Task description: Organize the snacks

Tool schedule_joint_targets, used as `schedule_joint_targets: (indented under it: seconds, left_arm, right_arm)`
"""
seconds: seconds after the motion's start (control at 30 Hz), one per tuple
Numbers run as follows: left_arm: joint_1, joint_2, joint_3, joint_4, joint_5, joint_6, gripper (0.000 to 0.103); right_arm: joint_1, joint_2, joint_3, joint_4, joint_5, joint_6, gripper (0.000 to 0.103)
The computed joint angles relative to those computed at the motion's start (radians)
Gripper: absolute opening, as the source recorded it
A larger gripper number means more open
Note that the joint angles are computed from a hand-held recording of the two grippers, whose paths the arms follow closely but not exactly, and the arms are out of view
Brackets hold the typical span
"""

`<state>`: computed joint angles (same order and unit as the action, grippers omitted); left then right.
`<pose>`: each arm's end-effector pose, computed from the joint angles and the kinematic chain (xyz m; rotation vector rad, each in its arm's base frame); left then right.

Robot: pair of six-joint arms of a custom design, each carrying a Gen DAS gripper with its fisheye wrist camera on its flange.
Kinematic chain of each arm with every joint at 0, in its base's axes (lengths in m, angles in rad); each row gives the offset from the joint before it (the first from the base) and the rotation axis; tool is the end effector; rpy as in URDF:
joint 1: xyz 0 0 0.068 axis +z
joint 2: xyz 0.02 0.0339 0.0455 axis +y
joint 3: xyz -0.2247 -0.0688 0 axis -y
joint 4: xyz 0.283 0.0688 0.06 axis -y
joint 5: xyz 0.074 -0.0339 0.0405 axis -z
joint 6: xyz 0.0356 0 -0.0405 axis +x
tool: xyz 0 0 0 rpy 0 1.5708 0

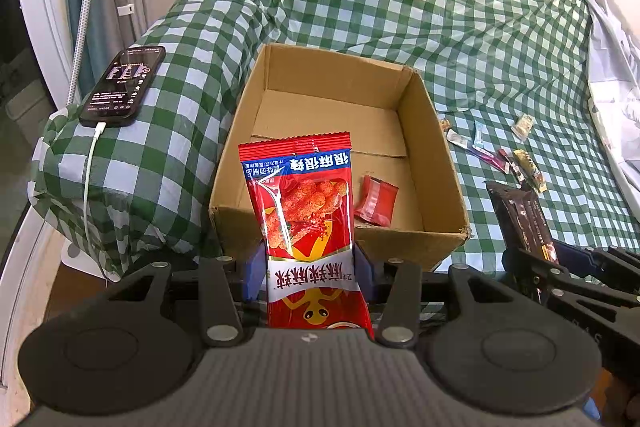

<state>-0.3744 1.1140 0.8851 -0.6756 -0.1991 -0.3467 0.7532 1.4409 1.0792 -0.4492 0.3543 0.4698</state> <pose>0.2608 -0.0949 0.2238 -0.0507 2.4513 -0.0701 0.2644 0.2309 0.2144 -0.1635 2.3205 0.1918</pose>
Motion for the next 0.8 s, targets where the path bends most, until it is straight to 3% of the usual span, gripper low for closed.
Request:
schedule_joint_targets:
  seconds: [0.4, 0.8]
  left_arm:
    - [0.035, 0.097, 0.040, 0.032, 0.020, 0.018, 0.051]
    - [0.148, 0.288, 0.215, 0.060, 0.093, 0.053, 0.051]
  right_arm:
    - [-0.023, 0.074, 0.052, -0.020, -0.029, -0.005, 0.041]
    - [-0.084, 0.197, 0.178, -0.007, -0.047, -0.037, 0.041]
